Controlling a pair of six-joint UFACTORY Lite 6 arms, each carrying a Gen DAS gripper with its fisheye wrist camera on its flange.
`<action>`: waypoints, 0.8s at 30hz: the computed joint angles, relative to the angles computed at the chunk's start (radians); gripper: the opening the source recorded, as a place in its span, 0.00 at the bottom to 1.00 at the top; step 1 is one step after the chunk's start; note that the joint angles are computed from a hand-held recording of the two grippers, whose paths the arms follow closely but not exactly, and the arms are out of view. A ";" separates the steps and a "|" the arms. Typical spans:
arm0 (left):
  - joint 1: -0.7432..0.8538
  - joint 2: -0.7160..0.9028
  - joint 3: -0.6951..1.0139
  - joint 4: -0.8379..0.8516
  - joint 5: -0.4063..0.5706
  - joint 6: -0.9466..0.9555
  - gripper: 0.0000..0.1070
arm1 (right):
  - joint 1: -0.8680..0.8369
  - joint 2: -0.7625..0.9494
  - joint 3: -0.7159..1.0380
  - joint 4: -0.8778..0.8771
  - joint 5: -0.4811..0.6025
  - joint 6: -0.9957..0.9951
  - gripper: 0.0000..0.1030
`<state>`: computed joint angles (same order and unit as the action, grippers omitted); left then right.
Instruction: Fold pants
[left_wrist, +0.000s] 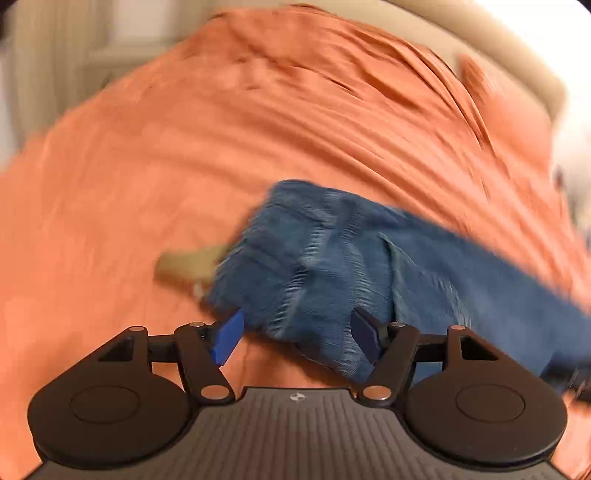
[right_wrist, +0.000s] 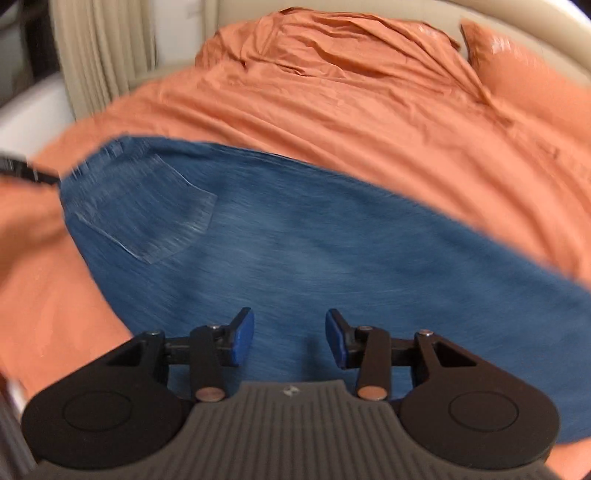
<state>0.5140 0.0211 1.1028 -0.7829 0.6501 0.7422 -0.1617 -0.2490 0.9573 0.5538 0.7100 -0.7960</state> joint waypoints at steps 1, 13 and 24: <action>0.036 0.002 -0.040 -0.105 -0.007 0.042 0.73 | 0.024 -0.012 -0.039 0.024 -0.042 0.035 0.37; 0.036 0.235 -0.069 -0.682 -0.066 0.282 0.44 | -0.038 0.010 -0.200 0.339 -0.176 -0.135 0.38; -0.156 0.078 0.048 0.088 -0.362 -0.206 0.22 | -0.162 -0.179 -0.225 0.195 0.034 -0.046 0.38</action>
<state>0.3582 0.0990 1.1503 -0.6944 0.2880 0.5364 -0.3234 -0.4279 0.7326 0.7493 0.7441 -0.8415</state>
